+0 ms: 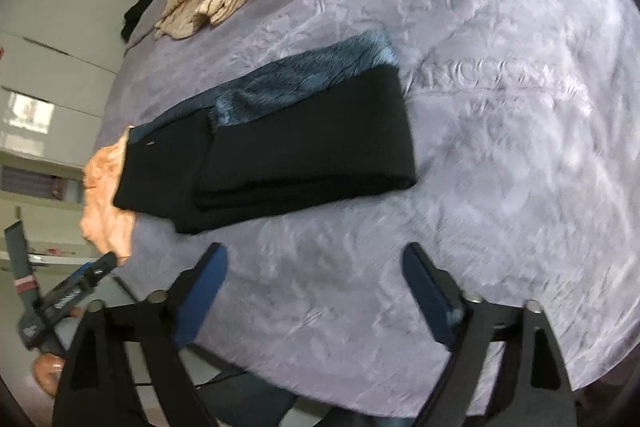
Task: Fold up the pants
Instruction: 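Open both grippers and lift them away from the folded black trousers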
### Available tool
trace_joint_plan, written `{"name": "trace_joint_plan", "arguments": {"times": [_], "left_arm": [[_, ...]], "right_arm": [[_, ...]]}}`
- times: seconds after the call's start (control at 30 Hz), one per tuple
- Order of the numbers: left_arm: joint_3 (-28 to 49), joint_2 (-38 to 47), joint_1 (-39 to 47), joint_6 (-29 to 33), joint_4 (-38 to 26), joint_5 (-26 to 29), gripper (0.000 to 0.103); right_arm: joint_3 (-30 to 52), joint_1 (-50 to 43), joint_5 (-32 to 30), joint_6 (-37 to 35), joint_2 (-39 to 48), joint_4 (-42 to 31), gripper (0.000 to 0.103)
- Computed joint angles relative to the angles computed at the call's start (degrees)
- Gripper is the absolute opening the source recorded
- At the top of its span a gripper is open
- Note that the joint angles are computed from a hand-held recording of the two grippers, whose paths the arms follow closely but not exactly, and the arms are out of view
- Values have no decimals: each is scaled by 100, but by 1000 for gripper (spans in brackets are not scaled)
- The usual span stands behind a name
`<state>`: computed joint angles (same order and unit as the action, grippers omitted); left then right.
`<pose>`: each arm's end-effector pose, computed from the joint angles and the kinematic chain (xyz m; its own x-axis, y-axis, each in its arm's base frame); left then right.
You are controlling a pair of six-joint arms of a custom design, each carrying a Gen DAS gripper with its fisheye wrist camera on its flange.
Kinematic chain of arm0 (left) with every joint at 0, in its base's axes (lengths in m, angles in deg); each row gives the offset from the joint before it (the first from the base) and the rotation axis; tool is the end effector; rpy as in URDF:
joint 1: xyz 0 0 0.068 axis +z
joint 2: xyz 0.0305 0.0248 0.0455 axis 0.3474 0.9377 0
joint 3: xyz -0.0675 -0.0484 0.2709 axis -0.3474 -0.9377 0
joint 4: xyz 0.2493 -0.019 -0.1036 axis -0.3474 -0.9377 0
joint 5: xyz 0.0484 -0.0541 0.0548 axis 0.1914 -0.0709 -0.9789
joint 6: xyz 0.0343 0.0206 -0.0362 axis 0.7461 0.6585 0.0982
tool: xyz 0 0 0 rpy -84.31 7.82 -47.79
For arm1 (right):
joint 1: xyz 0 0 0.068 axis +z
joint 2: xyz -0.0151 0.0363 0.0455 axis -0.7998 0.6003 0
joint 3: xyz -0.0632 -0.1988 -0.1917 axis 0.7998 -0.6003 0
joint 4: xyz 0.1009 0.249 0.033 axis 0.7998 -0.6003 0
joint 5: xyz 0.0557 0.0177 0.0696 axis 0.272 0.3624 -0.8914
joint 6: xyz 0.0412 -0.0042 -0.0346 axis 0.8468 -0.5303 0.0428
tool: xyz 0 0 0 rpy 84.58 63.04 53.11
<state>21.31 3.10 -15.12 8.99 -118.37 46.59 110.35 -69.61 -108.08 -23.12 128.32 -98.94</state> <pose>0.2105 -0.1389 0.2548 -0.8662 -0.4395 -0.2379 -0.4703 0.8778 0.0905 0.2427 -0.0571 0.2315 -0.9840 -0.0838 -0.1571 -0.1369 0.9203 0.3665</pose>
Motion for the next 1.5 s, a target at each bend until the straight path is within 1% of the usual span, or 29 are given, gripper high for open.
{"name": "trace_joint_plan", "arguments": {"times": [0.07, 0.23, 0.33, 0.43, 0.5, 0.57, 0.6, 0.63, 0.73, 0.83, 0.93, 1.0, 1.07, 1.17, 1.23, 1.33, 1.43, 1.5], "left_arm": [[-169, -131, 88, -136, -69, 32, 103], [-377, -284, 132, -248, -83, 80, 103], [-451, -346, 234, -38, 23, 127, 103], [-566, -386, 517, 426, 225, 226, 103], [-690, -430, 846, 906, 437, 295, 103], [-861, -503, 1323, 1575, 731, 421, 103], [-925, -525, 1501, 1826, 833, 477, 103], [-1015, -547, 1784, 2205, 965, 576, 103], [-1234, -548, 2545, 3178, 1277, 835, 103], [-1451, -497, 3375, 4175, 1643, 1068, 103], [-1663, -500, 4015, 4850, 1914, 1289, 103], [-1794, -472, 4422, 5208, 2054, 1447, 103], [-1903, -405, 4789, 5448, 2158, 1588, 103], [-2053, -340, 5337, 5707, 2294, 1815, 103], [-2121, -304, 5581, 5791, 2353, 1911, 103], [-2266, -432, 5901, 5778, 2375, 1937, 103], [-2332, -455, 6123, 5776, 2376, 2152, 103], [-2379, -439, 6151, 5777, 2417, 2305, 103]], "right_arm": [[-82, 150, 174, 24, -108, 234, 103], [-45, 382, 72, 62, 142, 40, 103], [-112, 609, 161, 309, 259, 72, 103], [-188, 863, 151, 653, 217, 116, 103], [-297, 1137, 201, 915, 79, 243, 103], [-430, 1406, 303, 1280, -19, 421, 103], [-547, 1610, 361, 1649, -78, 565, 103], [-619, 1739, 411, 1909, -114, 653, 103], [-870, 2360, 589, 3027, -293, 934, 103], [-988, 3177, 823, 3958, -325, 1161, 103], [-939, 4021, 969, 4830, -123, 1349, 103], [-824, 4491, 1018, 5223, 34, 1419, 103], [-655, 4870, 1090, 5397, 168, 1400, 103], [-368, 5325, 1225, 5410, 340, 1296, 103], [-281, 5411, 1259, 5375, 449, 1260, 103], [-219, 5341, 1150, 5365, 632, 1309, 103], [-117, 5368, 1118, 5353, 767, 1328, 103], [-44, 5391, 1142, 5214, 800, 1270, 103]]}}
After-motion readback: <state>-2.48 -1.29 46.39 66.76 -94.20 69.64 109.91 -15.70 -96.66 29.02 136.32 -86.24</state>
